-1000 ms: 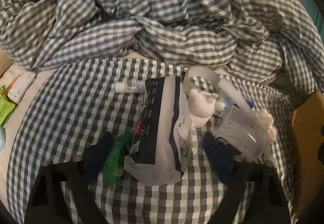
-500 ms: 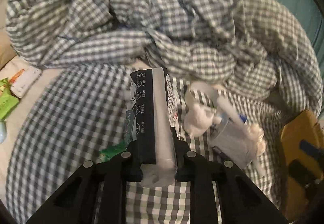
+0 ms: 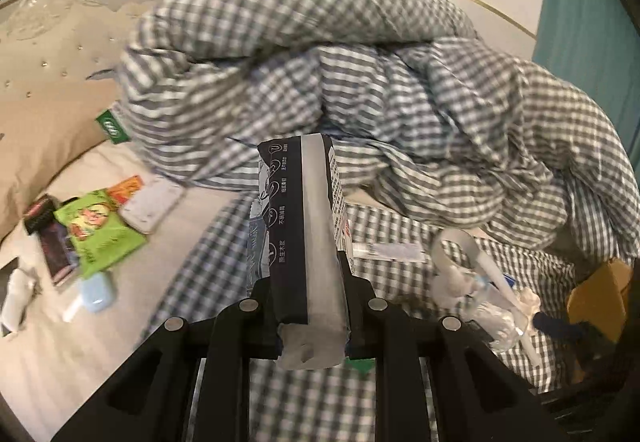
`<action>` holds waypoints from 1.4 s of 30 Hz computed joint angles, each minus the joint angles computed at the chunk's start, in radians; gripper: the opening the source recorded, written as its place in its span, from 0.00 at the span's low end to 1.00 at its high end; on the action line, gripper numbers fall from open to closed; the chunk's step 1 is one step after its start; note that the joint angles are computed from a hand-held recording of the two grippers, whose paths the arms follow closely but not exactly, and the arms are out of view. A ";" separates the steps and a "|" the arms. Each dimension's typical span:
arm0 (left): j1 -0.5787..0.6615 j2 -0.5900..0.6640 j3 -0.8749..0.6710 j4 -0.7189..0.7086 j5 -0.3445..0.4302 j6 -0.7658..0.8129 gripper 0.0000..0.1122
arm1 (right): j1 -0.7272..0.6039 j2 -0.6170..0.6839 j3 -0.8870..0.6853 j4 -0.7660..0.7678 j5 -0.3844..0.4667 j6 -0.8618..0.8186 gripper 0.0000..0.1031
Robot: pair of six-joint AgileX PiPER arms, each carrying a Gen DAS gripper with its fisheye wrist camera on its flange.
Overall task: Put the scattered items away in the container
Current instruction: 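Grasp the green pouch with the right tool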
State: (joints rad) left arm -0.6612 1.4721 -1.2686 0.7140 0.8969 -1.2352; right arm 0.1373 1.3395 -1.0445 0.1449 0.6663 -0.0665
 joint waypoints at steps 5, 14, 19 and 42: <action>0.033 -0.084 0.061 0.001 0.030 0.015 0.18 | 0.135 0.134 -0.026 0.013 -0.061 0.013 0.98; 0.098 -0.197 0.149 -0.011 0.040 0.040 0.18 | 0.220 0.355 -0.121 -0.078 -0.090 0.119 0.83; 0.121 -0.215 0.189 -0.026 0.018 0.030 0.18 | 0.213 0.402 -0.139 -0.164 -0.100 0.234 0.59; -0.036 -0.172 0.079 0.024 0.129 -0.027 0.18 | 0.129 0.156 -0.029 -0.069 -0.110 0.149 0.34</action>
State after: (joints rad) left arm -0.6977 1.3001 -1.1893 0.7380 1.0262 -1.2619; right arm 0.2664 1.4957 -1.0730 0.0755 0.5567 0.0826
